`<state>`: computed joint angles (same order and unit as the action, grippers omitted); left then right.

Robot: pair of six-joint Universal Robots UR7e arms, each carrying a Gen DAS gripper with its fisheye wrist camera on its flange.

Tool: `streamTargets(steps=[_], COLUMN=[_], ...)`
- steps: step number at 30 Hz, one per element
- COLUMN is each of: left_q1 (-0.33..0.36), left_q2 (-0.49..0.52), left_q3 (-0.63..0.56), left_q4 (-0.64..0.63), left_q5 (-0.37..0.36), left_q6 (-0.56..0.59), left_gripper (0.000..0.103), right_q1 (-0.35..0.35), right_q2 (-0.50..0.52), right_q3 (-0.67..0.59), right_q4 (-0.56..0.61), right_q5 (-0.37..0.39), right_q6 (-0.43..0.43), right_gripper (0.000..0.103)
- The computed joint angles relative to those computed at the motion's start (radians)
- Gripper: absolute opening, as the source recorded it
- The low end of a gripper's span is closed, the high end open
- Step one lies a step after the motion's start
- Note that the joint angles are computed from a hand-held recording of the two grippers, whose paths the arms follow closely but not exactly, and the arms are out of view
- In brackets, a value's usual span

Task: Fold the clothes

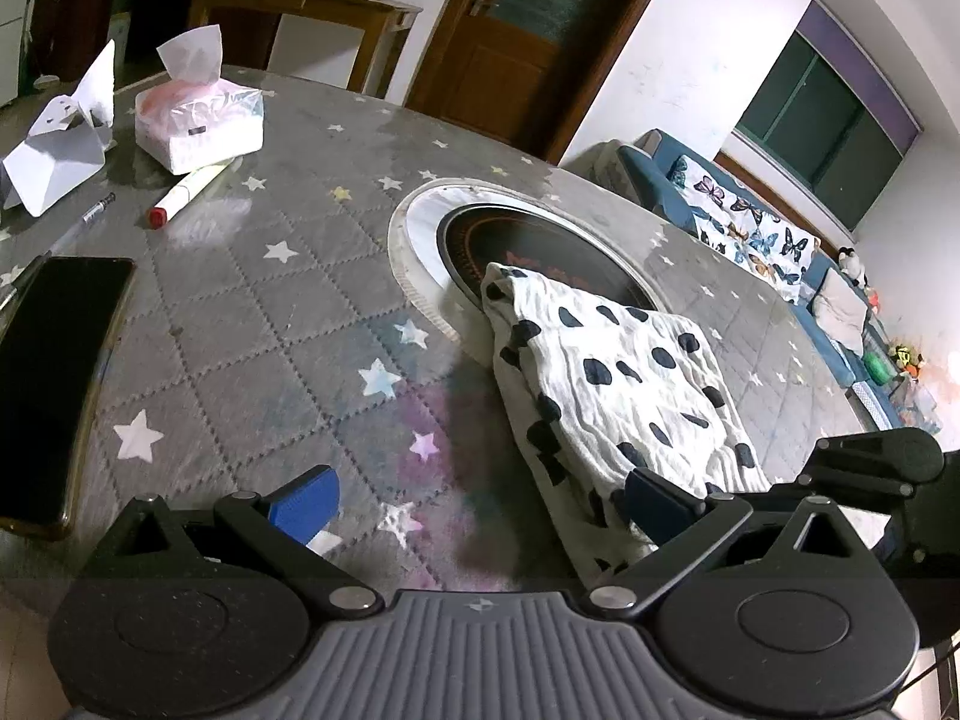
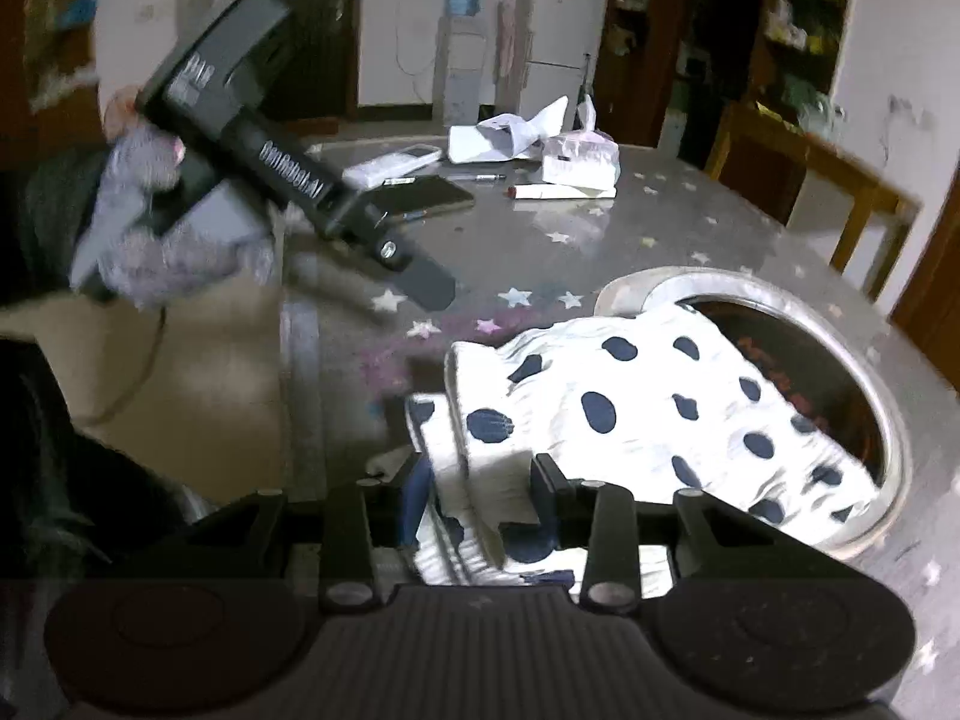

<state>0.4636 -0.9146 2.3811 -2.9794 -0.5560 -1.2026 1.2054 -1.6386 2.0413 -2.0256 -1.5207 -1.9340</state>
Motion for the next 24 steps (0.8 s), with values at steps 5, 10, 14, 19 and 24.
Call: streamTargets(steps=[5,10,14,19,24], left_q1=[0.001,0.017,0.040,0.024,0.007], left_q2=[0.027,0.083,0.110,0.107,0.102], left_q3=[-0.011,-0.048,-0.079,-0.074,-0.072], left_q4=[-0.099,-0.235,-0.279,-0.308,-0.341], left_q5=[-0.014,-0.067,-0.116,-0.095,-0.065], left_q6=[0.083,0.215,0.270,0.288,0.334], left_gripper=[0.103,0.101,0.089,0.088,0.088], right_q1=[0.008,-0.003,-0.016,-0.023,-0.034], right_q2=[0.009,-0.011,-0.027,-0.057,-0.052], right_q3=[-0.015,0.024,0.020,-0.019,-0.015], right_q4=[-0.007,-0.070,-0.048,0.041,0.035], right_q5=[0.005,-0.021,0.014,0.049,0.009], right_q6=[0.042,-0.025,-0.052,-0.104,-0.154], right_gripper=[0.033,0.020,0.018,0.018,0.018])
